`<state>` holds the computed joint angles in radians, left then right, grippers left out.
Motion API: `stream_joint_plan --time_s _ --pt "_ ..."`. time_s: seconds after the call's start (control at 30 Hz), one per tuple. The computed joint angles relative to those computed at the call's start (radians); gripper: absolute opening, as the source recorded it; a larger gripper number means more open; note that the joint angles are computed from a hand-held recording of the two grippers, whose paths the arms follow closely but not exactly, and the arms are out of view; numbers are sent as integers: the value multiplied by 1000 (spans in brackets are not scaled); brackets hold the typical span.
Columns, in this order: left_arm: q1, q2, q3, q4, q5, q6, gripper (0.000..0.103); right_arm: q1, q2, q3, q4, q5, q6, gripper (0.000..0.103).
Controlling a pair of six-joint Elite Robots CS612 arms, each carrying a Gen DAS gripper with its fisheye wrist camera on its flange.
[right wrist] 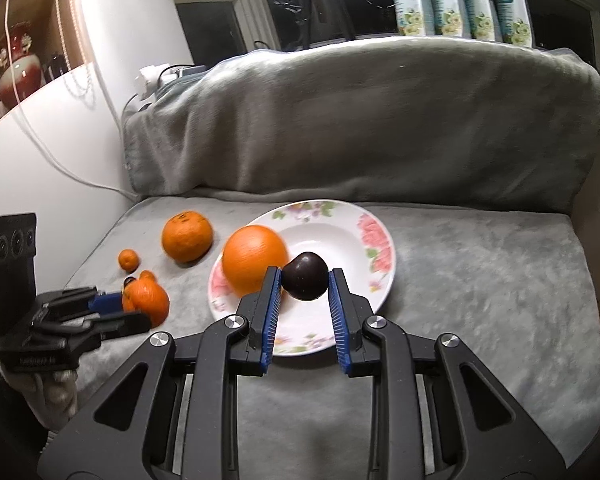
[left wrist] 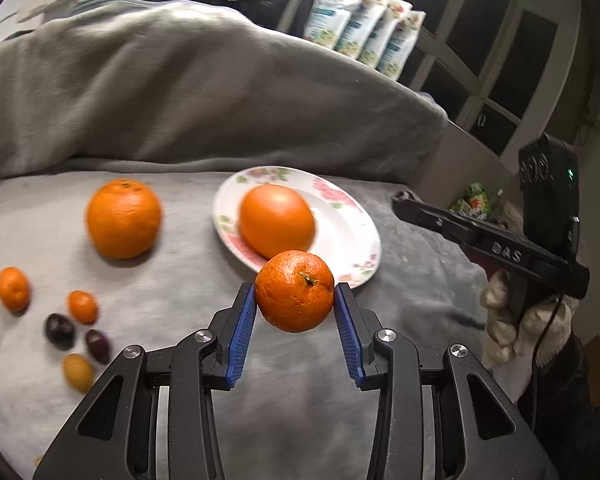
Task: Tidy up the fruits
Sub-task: 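Carry the tangerine and plum in both tools over the plate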
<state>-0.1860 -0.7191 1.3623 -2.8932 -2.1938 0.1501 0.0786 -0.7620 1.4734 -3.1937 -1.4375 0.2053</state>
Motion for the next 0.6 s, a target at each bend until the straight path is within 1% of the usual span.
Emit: stream_joint_plan --time_s 0.27,0.4,0.5,0.6 --pt "-32 3 -5 36 2 32 38 -21 13 -23 23 12 9 25" --pt "-44 4 -7 35 17 37 38 -27 27 -43 39 18 9 25" --pt "-54 2 -5 22 42 49 38 -30 40 -62 52 26 7 25" --pt "-59 7 -12 28 43 50 38 -32 53 -82 65 32 4 25"
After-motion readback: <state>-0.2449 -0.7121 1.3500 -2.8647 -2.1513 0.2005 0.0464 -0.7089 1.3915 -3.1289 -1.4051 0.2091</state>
